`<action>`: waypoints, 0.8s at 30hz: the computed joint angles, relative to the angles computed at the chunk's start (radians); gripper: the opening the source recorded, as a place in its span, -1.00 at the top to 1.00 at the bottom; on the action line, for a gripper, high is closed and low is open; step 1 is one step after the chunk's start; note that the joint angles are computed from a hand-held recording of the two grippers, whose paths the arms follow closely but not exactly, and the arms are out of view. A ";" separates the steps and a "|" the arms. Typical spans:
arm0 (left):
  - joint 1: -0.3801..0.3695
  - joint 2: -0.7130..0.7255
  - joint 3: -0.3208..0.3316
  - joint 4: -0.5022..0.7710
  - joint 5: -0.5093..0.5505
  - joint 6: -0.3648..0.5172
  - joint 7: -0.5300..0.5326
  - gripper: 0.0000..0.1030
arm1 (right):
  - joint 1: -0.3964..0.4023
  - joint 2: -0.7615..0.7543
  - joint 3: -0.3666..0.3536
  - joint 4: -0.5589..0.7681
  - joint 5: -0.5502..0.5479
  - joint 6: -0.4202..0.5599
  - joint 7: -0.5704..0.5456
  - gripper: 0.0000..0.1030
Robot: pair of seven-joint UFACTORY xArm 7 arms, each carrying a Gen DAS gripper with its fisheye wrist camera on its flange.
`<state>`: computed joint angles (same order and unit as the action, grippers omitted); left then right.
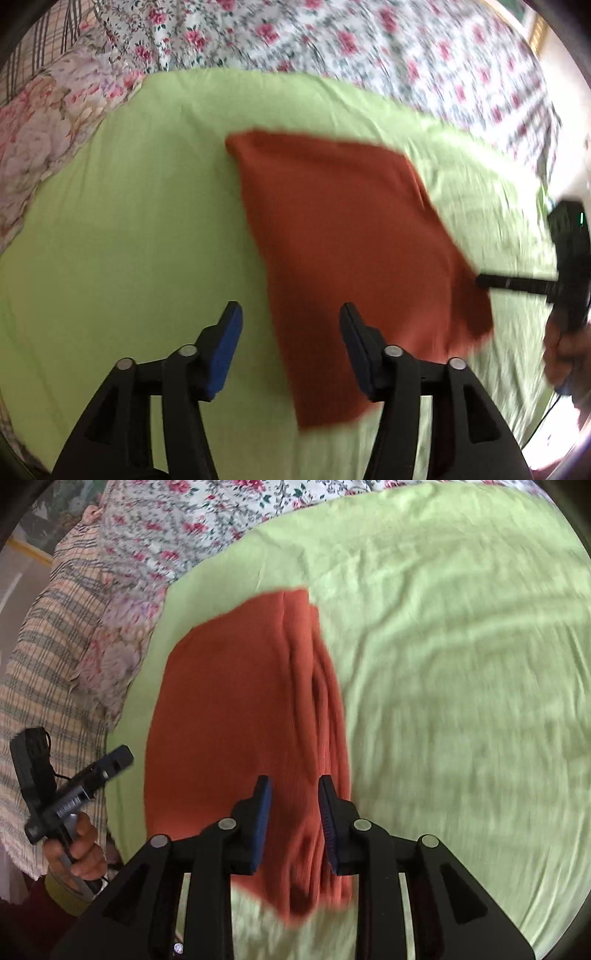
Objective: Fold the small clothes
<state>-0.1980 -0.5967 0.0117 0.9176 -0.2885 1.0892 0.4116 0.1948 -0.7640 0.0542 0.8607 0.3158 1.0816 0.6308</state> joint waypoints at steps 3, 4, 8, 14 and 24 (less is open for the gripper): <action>0.005 -0.124 -0.001 -0.109 0.033 0.036 0.026 -0.36 | 0.019 -0.057 0.029 -0.024 0.007 0.057 0.034 0.46; 0.006 -0.152 -0.001 -0.135 0.042 0.044 0.032 -0.39 | 0.026 -0.065 0.038 -0.031 0.010 0.065 0.041 0.46; 0.013 -0.230 -0.023 -0.224 0.086 0.035 0.036 -0.38 | 0.050 -0.056 0.056 -0.049 0.018 0.053 0.051 0.79; -0.008 -0.226 -0.033 -0.233 0.082 -0.006 0.007 -0.38 | 0.066 -0.039 0.027 0.010 0.050 -0.039 0.028 0.91; 0.010 -0.142 -0.068 -0.188 0.082 0.030 -0.213 0.74 | 0.024 -0.046 0.043 0.045 -0.066 0.065 -0.009 0.91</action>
